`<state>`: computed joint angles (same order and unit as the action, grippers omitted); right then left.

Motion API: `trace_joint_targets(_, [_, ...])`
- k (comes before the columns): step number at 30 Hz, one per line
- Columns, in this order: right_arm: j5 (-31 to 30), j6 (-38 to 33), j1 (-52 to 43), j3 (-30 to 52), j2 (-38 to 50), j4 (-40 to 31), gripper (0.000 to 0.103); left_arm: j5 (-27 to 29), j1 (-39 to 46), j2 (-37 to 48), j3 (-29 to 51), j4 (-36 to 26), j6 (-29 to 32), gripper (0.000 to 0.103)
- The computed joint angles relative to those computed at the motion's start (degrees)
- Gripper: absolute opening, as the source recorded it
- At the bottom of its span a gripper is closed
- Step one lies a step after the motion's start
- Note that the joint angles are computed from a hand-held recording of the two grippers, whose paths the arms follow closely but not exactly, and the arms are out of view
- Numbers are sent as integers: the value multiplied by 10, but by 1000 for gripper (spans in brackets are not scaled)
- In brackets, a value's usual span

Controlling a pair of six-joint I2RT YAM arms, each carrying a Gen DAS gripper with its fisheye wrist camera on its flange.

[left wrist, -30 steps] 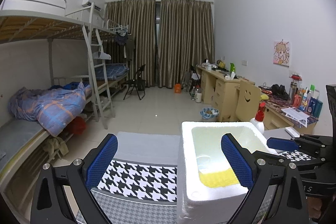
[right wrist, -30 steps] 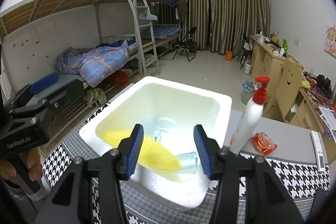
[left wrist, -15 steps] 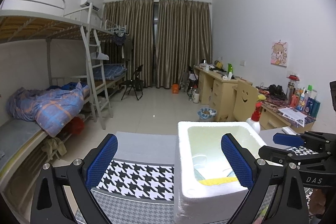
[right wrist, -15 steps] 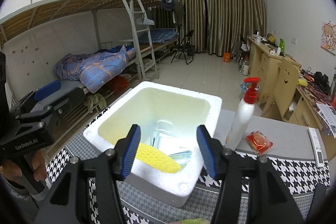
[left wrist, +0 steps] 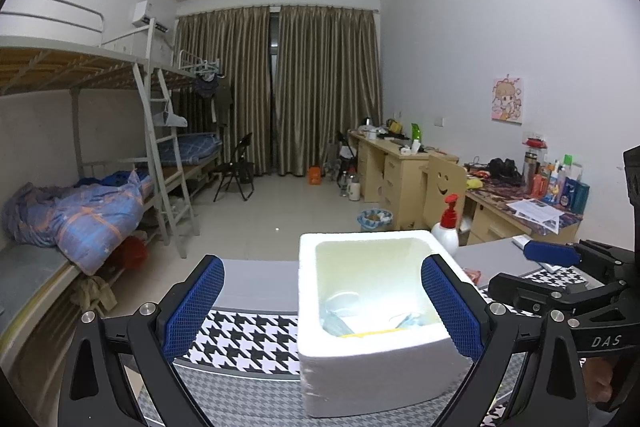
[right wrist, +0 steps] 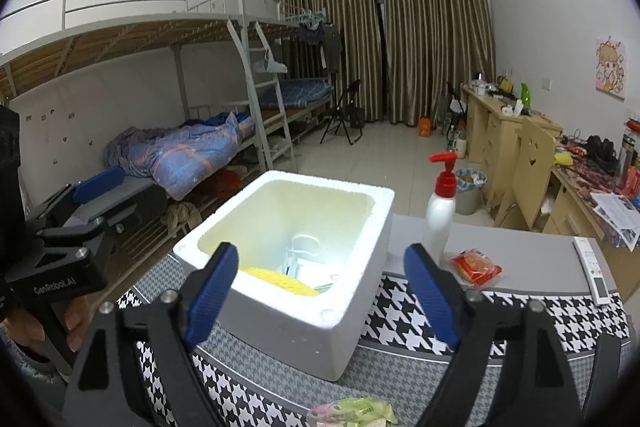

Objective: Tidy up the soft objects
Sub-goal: 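Withdraw both tools from the foam box back toward the table items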

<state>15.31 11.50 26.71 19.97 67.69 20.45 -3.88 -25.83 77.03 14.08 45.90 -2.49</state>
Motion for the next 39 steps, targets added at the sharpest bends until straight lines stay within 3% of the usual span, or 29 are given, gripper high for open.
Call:
trace_joint_targets(29, [68, 19, 34, -91, -157, -50, 94, -41, -95, -114, -70, -39, -17, 99])
trace_joint_targets(39, [88, 20, 49, -130, -247, -92, 94, -54, -131, -132, -97, -28, -25, 100])
